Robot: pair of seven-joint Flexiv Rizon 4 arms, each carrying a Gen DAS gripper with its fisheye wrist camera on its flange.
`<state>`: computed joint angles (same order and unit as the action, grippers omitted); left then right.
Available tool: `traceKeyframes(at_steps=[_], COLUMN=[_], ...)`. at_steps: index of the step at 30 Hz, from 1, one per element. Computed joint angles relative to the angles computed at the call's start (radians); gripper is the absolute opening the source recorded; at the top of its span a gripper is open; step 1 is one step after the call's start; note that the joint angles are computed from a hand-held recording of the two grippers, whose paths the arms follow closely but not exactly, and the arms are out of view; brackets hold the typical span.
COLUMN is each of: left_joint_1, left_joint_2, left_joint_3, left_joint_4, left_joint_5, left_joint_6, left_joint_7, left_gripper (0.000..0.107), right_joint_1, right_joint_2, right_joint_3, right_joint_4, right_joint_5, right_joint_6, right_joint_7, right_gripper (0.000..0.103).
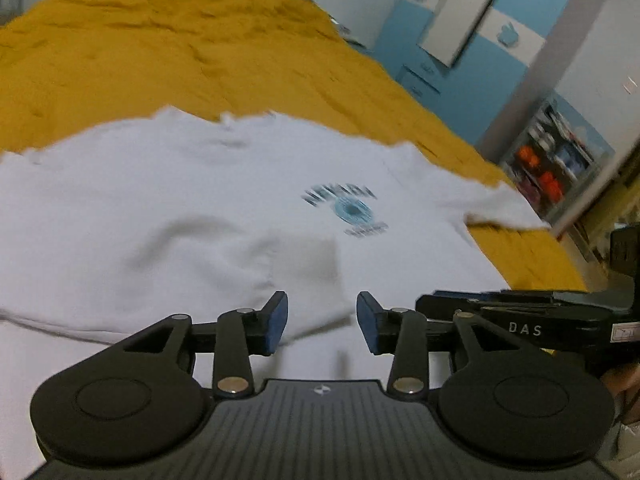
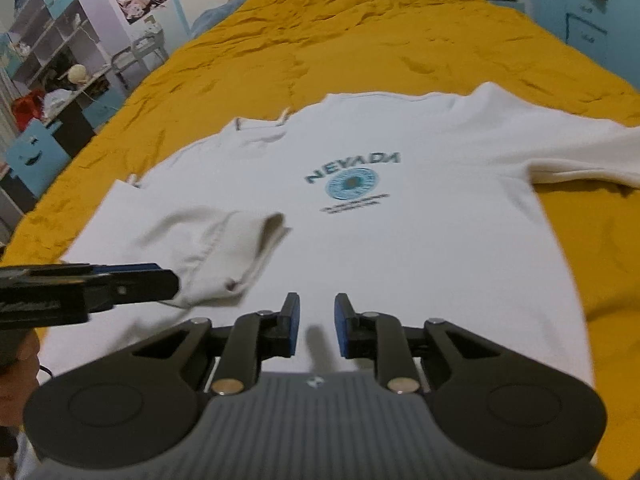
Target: Fold small clothes
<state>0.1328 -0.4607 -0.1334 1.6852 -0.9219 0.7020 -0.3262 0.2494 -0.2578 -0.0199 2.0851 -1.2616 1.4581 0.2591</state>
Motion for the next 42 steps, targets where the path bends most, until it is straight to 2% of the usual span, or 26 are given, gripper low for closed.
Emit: traceKeyframes(at_steps=[2, 4, 7, 9, 12, 16, 20, 22, 24, 28, 33, 36, 40, 42], left_joint_1=[0.001, -0.005, -0.015, -0.016, 0.002, 0.005, 0.056, 0.091, 0.122, 0.176, 0.189, 0.187, 0.170, 0.143], left_joint_2=[-0.006, -0.014, -0.036, -0.052, -0.064, -0.101, -0.125, -0.133, -0.134, -0.141, -0.163, -0.176, -0.210, -0.234], left_joint_3=[0.006, 0.017, 0.033, 0.045, 0.052, 0.081, 0.045, -0.004, -0.045, -0.084, -0.086, -0.083, -0.066, -0.043], left_joint_4=[-0.007, -0.015, -0.027, -0.044, -0.067, -0.113, -0.140, -0.127, -0.106, -0.102, -0.116, -0.126, -0.165, -0.194], left_joint_5=[-0.013, -0.011, 0.036, 0.080, 0.143, 0.273, 0.310, 0.282, 0.240, 0.150, 0.064, 0.034, 0.039, 0.075], left_joint_6=[0.054, 0.155, 0.308, 0.393, 0.453, 0.510, 0.477, 0.485, 0.490, 0.406, 0.335, 0.305, 0.265, 0.278], left_joint_7=[0.003, 0.001, -0.049, -0.115, -0.178, -0.266, -0.327, -0.313, -0.296, -0.283, -0.266, -0.249, -0.282, -0.328], left_gripper=[0.048, 0.048, 0.048, 0.048, 0.048, 0.048, 0.049, 0.049, 0.049, 0.049, 0.053, 0.060, 0.063, 0.063], right_joint_1=[-0.002, 0.004, 0.015, 0.004, -0.037, -0.032, 0.011, 0.046, 0.084, 0.154, 0.184, 0.191, 0.180, 0.184], right_joint_2=[-0.024, -0.055, -0.109, -0.151, -0.205, -0.249, -0.266, -0.260, -0.247, -0.212, -0.216, -0.232, -0.267, -0.282], right_joint_3=[-0.004, -0.010, 0.003, 0.046, 0.142, 0.173, 0.147, 0.114, 0.082, 0.000, -0.031, -0.045, -0.032, -0.043], right_joint_4=[-0.024, -0.052, -0.097, -0.135, -0.188, -0.243, -0.285, -0.291, -0.298, -0.313, -0.427, -0.511, -0.639, -0.695], right_joint_5=[0.010, 0.050, 0.168, 0.273, 0.428, 0.537, 0.585, 0.592, 0.596, 0.573, 0.583, 0.587, 0.635, 0.646], right_joint_6=[0.039, 0.081, 0.110, 0.102, 0.063, 0.026, -0.023, -0.048, -0.090, -0.102, -0.117, -0.125, -0.126, -0.129], right_joint_7=[0.001, -0.019, -0.089, -0.158, -0.255, -0.305, -0.341, -0.349, -0.362, -0.411, -0.538, -0.593, -0.680, -0.710], right_gripper=[0.024, 0.025, 0.028, 0.028, 0.029, 0.028, 0.018, 0.011, 0.009, 0.006, 0.005, 0.005, 0.003, 0.003])
